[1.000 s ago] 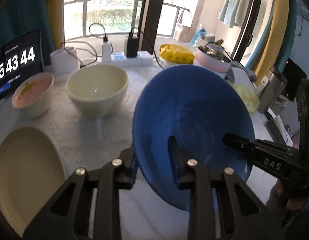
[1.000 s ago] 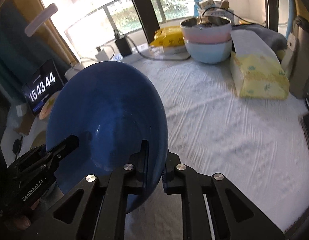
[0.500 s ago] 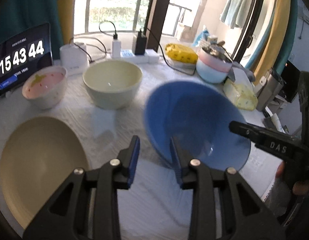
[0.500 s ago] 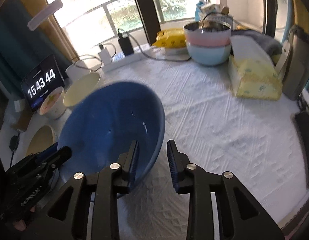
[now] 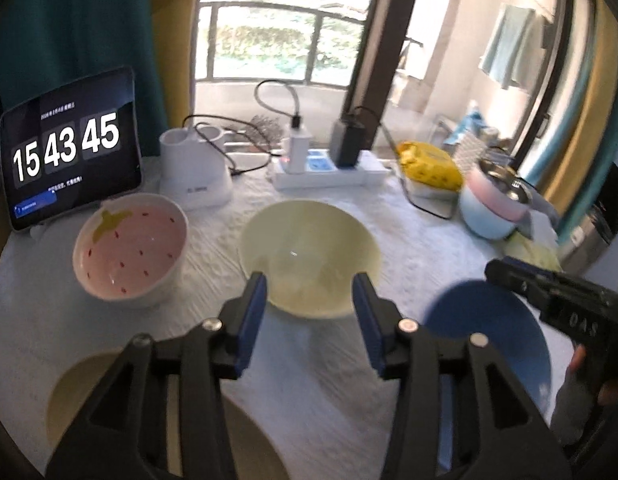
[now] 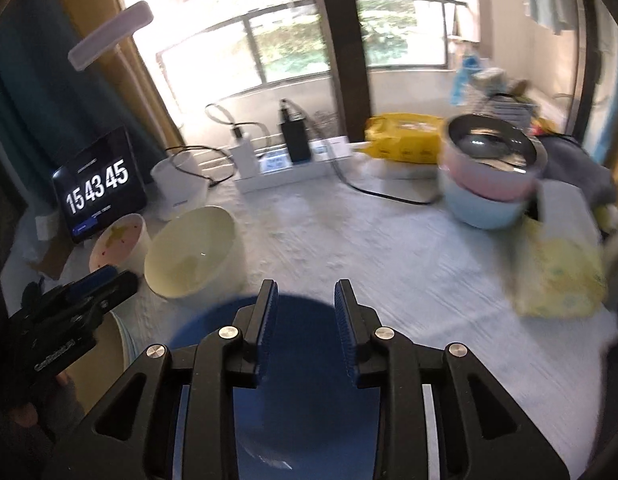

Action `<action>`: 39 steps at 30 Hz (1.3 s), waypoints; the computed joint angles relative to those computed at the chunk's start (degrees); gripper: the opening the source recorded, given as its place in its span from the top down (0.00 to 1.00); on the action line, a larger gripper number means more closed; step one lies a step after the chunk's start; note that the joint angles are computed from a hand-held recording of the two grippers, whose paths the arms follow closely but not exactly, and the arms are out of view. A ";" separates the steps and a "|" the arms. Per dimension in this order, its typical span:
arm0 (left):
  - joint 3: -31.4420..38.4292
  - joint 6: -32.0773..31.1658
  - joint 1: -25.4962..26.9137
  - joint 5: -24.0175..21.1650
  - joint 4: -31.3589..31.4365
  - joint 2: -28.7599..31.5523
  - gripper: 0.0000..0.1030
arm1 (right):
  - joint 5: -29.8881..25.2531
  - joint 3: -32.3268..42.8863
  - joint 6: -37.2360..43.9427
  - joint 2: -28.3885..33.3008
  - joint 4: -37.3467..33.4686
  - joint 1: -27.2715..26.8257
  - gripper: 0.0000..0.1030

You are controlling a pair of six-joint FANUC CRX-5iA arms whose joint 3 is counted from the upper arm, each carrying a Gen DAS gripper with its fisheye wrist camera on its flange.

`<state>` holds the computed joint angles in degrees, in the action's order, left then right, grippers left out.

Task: Organize plates and bowls

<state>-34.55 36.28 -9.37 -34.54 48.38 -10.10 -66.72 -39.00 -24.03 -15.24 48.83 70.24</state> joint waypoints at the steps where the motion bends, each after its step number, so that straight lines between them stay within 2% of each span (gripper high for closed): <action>1: 1.10 1.46 0.02 0.07 -0.99 1.22 0.55 | 3.04 0.35 1.89 0.70 -0.09 -2.16 0.70; 4: 4.15 6.32 -0.05 0.06 -4.11 4.77 0.55 | 8.53 2.25 6.79 3.21 -1.44 -6.44 0.70; 7: 6.62 11.17 0.28 -0.82 -7.75 7.48 0.55 | 11.20 5.10 11.57 5.71 -4.25 -9.46 0.70; 11: 9.02 14.73 1.03 -4.29 -9.35 10.69 0.55 | 14.46 9.71 19.31 9.01 -10.39 -12.99 0.70; 17: 10.88 17.23 0.94 -5.52 -12.02 13.08 0.55 | 13.95 17.14 29.36 15.73 -17.56 -16.31 0.70; 19: 10.53 16.65 1.04 -5.63 -11.14 13.17 0.55 | 14.03 18.73 31.19 17.49 -19.56 -17.18 0.70; 25: 9.86 14.54 0.94 -4.97 -9.43 13.15 0.56 | 14.44 20.39 33.36 20.25 -22.94 -18.32 0.70; 27: 9.64 13.84 0.96 -4.96 -8.55 13.24 0.57 | 15.64 19.88 33.74 20.09 -23.23 -18.43 0.77; 34: 9.25 13.94 0.98 -4.69 -9.09 12.42 0.71 | 14.79 18.82 30.39 20.01 -19.53 -17.16 0.81; 39: 7.82 11.85 1.37 -5.43 -6.96 10.65 0.72 | 14.21 17.23 26.77 18.08 -16.11 -16.03 0.89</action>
<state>-26.73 48.13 -8.00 -39.97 41.43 0.54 -52.51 -21.78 2.75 2.85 32.71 54.22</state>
